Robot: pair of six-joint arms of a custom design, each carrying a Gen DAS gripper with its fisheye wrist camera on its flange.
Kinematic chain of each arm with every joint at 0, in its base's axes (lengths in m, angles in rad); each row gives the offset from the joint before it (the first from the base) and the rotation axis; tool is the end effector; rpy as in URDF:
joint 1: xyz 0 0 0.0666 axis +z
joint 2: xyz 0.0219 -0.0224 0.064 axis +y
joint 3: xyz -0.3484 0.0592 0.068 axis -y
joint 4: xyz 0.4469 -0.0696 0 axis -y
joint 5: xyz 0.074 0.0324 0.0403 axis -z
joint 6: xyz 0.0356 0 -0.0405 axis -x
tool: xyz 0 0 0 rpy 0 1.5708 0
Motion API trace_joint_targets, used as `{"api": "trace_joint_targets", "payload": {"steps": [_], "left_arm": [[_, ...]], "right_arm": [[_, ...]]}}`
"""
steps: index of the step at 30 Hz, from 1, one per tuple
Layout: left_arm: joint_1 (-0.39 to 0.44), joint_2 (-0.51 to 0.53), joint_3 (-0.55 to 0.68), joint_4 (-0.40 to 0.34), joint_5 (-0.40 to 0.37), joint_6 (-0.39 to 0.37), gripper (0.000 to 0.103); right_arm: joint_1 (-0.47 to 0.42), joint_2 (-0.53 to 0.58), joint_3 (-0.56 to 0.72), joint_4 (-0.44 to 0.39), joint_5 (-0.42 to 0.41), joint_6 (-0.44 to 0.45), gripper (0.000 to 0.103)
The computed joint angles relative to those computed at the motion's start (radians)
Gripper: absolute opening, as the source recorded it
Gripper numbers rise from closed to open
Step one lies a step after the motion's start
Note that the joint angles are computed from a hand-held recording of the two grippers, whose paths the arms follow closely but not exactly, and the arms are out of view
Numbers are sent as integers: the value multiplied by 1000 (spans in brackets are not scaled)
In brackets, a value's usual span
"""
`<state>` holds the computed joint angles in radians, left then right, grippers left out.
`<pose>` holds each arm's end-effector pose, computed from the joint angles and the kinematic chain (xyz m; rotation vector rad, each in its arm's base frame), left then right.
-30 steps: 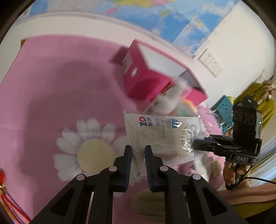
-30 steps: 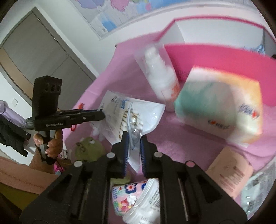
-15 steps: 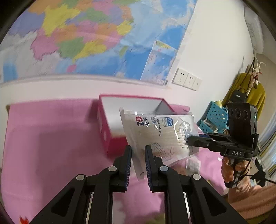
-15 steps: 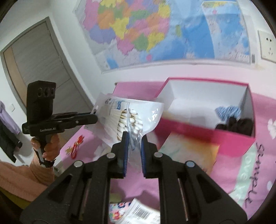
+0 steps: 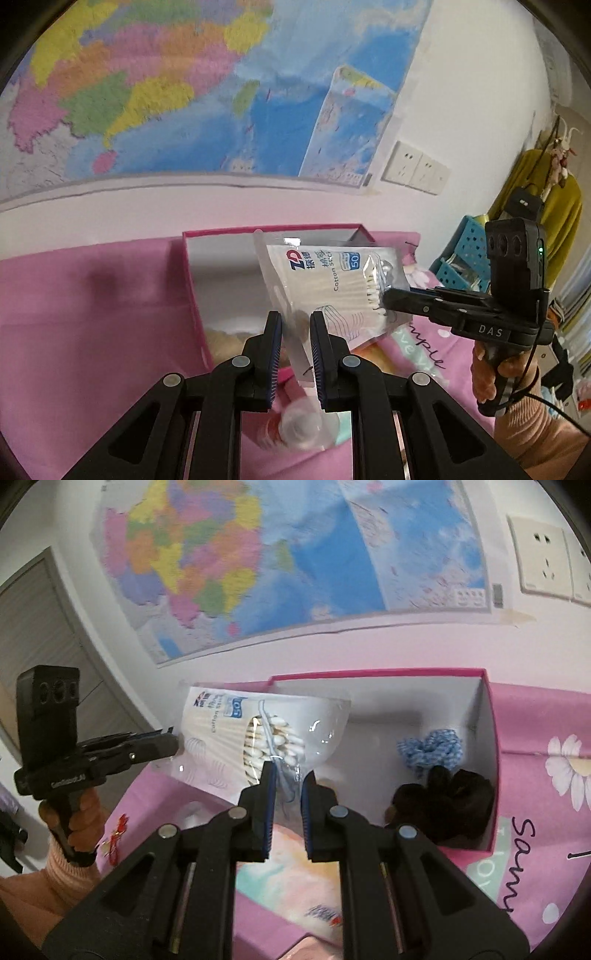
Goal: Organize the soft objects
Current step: 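Carry the cotton swab bag into the box and open the left gripper, then move the left gripper to the green plush toy and grasp it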
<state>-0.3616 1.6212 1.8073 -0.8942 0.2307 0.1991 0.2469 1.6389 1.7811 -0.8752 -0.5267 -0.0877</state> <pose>0.5853 -0.2305 0.4870 0.3109 2.2973 -0.5526 0.6101 0.1718 0.4666 -0.4556 2.2583 0.7777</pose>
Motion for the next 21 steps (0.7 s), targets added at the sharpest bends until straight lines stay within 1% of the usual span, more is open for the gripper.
{"api": "trace_joint_targets", "payload": {"steps": [7,9,10,11,13,14,18,21], "left_arm": [[-10,113,112,-83,-23,-9,15],[-10,131,126,-96,-26,-4,15],[-11,141,136,-105,-27,-5,15],[-11,150,143,-113,-31,-1,15],[-9,169,160,-131,-29,5,15],[-10,171,159,-132,-41,9,15],[-10,162,141,-119,-67,25,20],[-12,136,109,-91,-88,26,21]], "right_arm": [[-6,88,81,-65,54,-6,15],[-4,114,108,-90,76,-2,18],[-3,126,120,-100,90,-1,20],[-2,137,130,-107,104,-7,25],[-1,168,161,-135,132,-17,30],[1,177,171,-147,148,-16,32],[6,166,151,-134,205,-23,33],[3,118,92,-90,209,-26,33]]}}
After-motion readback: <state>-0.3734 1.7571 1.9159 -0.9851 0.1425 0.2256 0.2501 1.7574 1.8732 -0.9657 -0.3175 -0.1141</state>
